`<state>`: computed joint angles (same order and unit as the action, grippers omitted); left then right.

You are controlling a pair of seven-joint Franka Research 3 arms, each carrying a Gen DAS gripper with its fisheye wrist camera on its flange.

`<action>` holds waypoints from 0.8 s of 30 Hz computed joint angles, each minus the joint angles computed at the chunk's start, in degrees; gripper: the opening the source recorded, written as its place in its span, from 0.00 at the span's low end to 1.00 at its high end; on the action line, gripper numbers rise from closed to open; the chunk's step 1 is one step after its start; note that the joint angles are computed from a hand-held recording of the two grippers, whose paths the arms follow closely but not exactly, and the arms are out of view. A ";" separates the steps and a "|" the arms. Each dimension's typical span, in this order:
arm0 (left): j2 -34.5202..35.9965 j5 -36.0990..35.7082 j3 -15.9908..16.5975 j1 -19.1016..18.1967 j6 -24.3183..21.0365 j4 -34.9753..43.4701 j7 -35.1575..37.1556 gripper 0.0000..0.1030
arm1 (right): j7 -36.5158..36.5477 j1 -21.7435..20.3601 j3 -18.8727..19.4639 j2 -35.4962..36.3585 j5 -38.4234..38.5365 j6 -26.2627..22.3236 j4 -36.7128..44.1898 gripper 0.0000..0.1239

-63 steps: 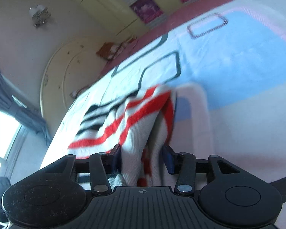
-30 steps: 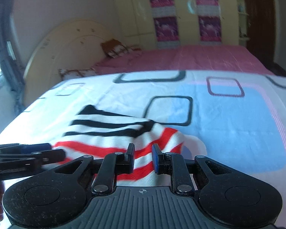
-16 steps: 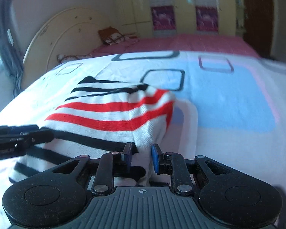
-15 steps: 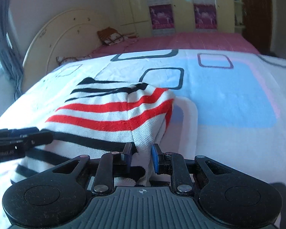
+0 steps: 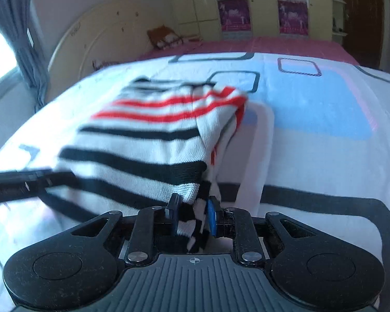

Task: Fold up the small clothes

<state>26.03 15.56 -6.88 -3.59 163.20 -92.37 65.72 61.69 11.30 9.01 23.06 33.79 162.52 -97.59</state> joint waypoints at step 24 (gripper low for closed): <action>-28.88 28.49 0.00 -7.54 -6.10 -23.04 -33.31 1.00 | -9.20 -0.71 -2.76 -29.54 19.45 -2.41 -25.52 0.74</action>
